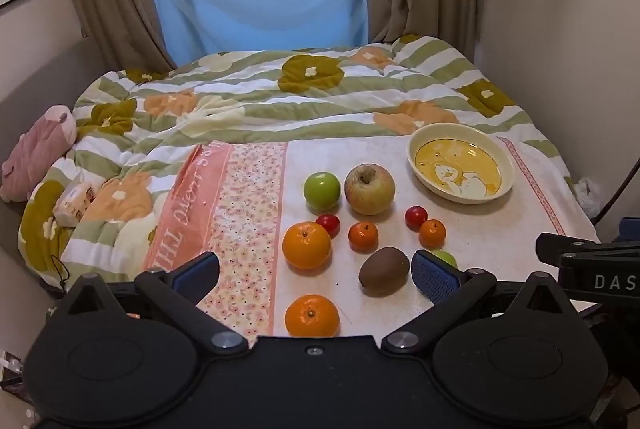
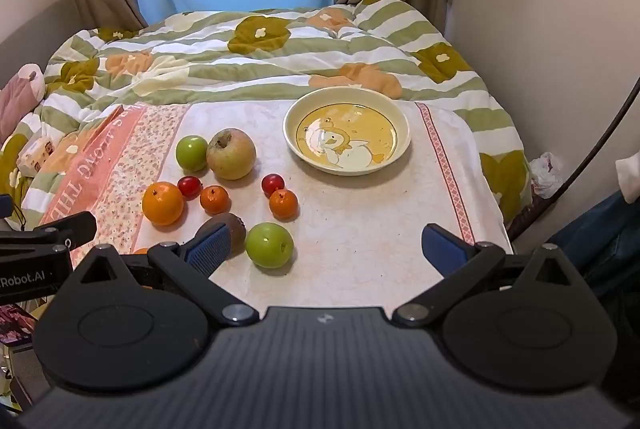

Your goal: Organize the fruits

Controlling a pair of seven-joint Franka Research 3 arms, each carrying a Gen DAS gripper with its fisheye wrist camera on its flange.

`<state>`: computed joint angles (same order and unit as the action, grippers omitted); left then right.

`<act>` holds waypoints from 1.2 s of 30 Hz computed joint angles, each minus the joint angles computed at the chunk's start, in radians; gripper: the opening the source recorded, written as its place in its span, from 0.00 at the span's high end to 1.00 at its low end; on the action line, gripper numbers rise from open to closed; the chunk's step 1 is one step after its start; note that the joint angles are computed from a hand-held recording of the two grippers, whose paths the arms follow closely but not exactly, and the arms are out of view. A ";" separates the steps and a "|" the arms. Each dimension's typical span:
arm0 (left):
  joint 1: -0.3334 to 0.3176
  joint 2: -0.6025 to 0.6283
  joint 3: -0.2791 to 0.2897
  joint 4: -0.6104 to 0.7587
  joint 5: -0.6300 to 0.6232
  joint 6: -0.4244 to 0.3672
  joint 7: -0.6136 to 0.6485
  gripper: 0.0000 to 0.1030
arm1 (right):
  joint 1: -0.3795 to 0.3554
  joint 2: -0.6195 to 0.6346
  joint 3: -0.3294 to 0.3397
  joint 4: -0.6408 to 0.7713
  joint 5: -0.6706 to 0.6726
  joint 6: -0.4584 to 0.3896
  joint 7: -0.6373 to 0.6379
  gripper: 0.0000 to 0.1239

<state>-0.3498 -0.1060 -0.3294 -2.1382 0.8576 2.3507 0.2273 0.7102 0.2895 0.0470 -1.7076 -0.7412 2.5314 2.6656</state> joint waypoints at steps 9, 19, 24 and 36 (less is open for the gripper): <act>-0.002 0.018 -0.001 0.018 0.003 -0.015 -0.006 0.00 | 0.003 0.004 0.000 0.008 0.002 -0.014 -0.008 0.17; -0.003 0.004 0.000 -0.003 0.022 -0.013 -0.032 0.00 | 0.002 0.004 0.000 0.009 0.010 -0.015 -0.012 0.17; -0.004 0.003 -0.001 -0.002 0.023 -0.021 -0.035 0.00 | 0.001 0.004 -0.002 0.005 0.007 -0.012 -0.009 0.17; 0.001 -0.006 0.000 -0.011 0.019 -0.017 -0.037 0.00 | -0.004 -0.005 0.003 -0.004 0.009 -0.013 -0.011 0.17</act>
<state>-0.3487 -0.1125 -0.3297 -2.1491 0.8770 2.3334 0.1907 0.7066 0.2843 0.0496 -1.7115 -0.7324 2.5181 2.6542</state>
